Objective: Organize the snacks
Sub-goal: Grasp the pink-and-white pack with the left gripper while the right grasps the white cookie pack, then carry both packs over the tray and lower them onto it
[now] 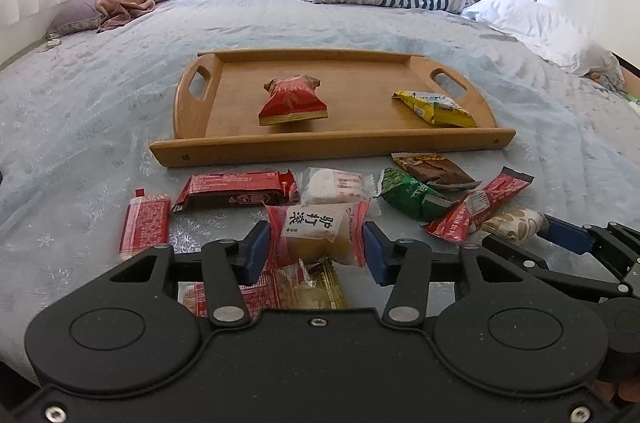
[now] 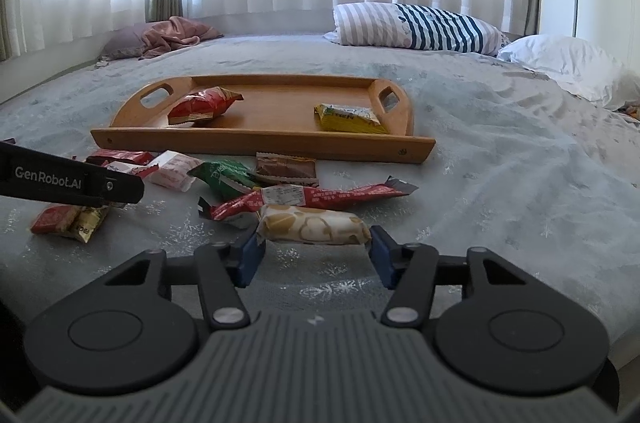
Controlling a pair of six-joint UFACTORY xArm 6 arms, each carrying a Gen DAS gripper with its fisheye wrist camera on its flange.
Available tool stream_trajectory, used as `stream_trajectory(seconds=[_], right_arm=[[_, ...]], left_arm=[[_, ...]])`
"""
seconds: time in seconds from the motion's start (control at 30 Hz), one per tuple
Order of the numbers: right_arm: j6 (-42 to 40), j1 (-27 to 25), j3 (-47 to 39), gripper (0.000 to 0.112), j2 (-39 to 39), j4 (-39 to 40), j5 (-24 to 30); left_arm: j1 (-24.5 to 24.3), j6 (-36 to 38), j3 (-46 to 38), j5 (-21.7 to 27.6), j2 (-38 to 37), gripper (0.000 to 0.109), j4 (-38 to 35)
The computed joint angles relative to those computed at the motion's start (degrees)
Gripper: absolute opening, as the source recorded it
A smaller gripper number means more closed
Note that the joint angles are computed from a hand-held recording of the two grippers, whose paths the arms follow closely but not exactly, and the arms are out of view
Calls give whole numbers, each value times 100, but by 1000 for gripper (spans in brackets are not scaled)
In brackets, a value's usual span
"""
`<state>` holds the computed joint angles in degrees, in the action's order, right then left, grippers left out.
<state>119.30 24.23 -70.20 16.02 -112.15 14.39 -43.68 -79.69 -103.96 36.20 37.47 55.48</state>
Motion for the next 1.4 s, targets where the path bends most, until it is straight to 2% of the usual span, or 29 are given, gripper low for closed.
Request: stream_trajectory(seconds=[0.77, 1.1, 1.4], right_arm=[[105, -17, -34, 59, -135, -138, 93], [39, -153, -553, 59, 154, -34, 99], [-183, -384, -1192, 59, 550, 288, -110]], left_arm=[[-23, -75, -35, -62, -86, 47, 104], [93, 152, -573, -31, 166, 47, 75], [280, 672, -1384, 10, 619, 47, -296]])
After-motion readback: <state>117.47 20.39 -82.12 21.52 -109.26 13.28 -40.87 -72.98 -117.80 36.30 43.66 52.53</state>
